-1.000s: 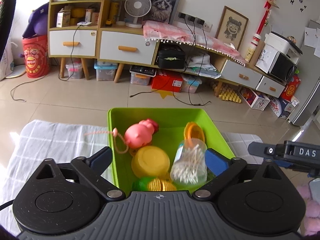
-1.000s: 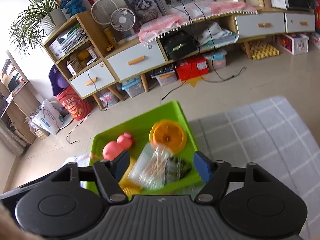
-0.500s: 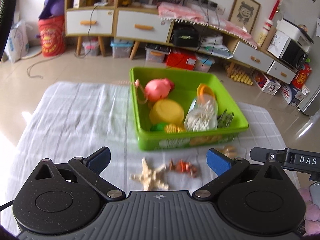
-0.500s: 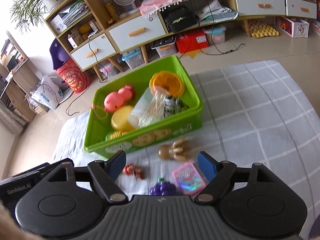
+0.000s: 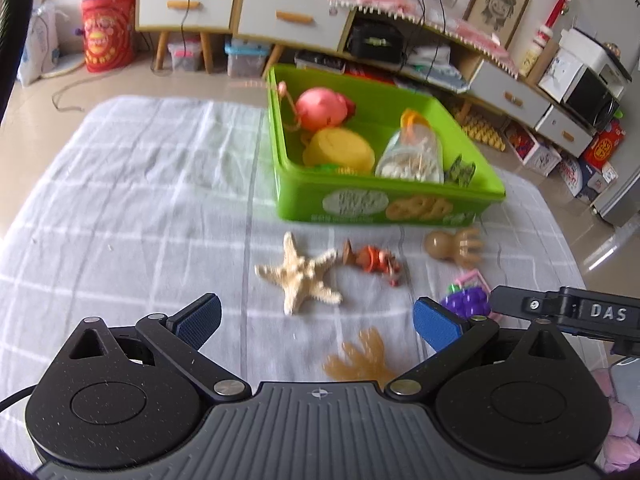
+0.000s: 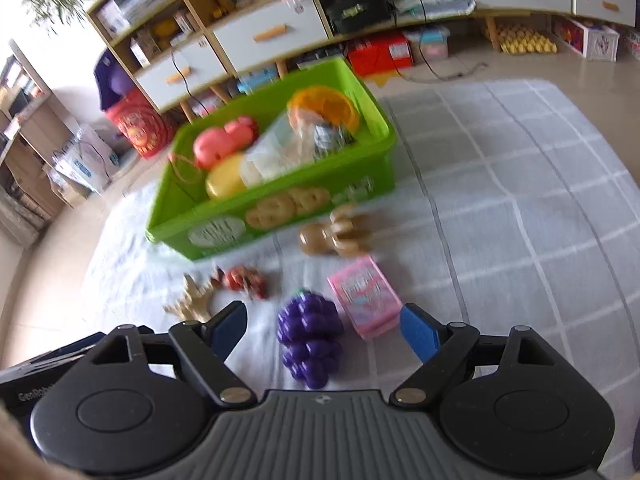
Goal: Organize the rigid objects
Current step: 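Move both tools back from the bin toward the remaining toys, then grasp the tan hand-shaped toy with the left tool while the right tool grasps the purple grapes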
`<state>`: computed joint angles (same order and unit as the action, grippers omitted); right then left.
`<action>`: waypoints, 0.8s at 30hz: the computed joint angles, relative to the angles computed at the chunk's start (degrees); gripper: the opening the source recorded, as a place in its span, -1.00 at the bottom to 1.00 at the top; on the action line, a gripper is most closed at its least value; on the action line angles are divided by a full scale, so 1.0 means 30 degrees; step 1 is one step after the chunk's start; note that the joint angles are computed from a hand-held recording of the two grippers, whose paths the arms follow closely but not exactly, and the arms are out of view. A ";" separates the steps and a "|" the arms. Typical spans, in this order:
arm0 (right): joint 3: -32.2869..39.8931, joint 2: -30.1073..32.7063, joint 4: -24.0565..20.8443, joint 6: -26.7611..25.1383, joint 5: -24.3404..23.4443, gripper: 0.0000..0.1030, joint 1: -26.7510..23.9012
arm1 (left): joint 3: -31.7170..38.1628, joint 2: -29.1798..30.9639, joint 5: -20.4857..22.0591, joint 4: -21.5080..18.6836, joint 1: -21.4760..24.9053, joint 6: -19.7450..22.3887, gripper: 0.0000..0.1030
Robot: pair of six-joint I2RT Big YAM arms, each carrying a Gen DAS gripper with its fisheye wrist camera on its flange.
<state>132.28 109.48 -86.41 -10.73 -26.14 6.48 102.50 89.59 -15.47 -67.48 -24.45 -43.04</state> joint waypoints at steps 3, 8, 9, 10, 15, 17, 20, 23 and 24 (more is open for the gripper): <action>-0.0171 0.0055 -0.0287 0.0038 0.0348 0.34 0.0008 | -0.0287 -0.0092 0.0520 -0.0092 -0.0070 -0.0321 0.96; 0.0263 0.0513 -0.1274 0.0823 0.0214 0.34 -0.0127 | -0.0532 -0.0129 0.1710 -0.0533 -0.0045 -0.1218 0.95; 0.0390 0.0613 -0.1461 0.0978 0.0167 0.34 -0.0136 | -0.0567 -0.0153 0.1839 -0.0565 -0.0046 -0.1300 0.94; 0.0498 0.0705 -0.1659 0.1108 0.0119 0.34 -0.0136 | -0.0607 -0.0177 0.1980 -0.0555 -0.0045 -0.1383 0.93; 0.0504 0.0826 -0.2169 0.1170 0.0235 0.34 0.0008 | -0.0652 -0.0080 0.2049 -0.0599 -0.0254 -0.1612 0.84; 0.0453 0.0836 -0.2265 0.1186 0.0362 0.34 0.0061 | -0.0508 0.0111 0.1923 -0.0734 -0.0394 -0.1651 0.76; 0.0327 0.0822 -0.2271 0.1187 0.0550 0.34 0.0145 | -0.0446 0.0298 0.1766 -0.0736 -0.0625 -0.1840 0.65; 0.0242 0.0819 -0.2239 0.1180 0.0676 0.34 0.0216 | -0.0344 0.0522 0.1529 -0.0791 -0.0853 -0.1899 0.50; 0.0168 0.0784 -0.2166 0.1196 0.0725 0.34 0.0240 | -0.0338 0.0574 0.1473 -0.0776 -0.0908 -0.1920 0.45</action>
<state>132.79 111.84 -92.91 -7.14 -23.97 7.20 101.49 91.32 -11.05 -69.81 -27.17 -48.80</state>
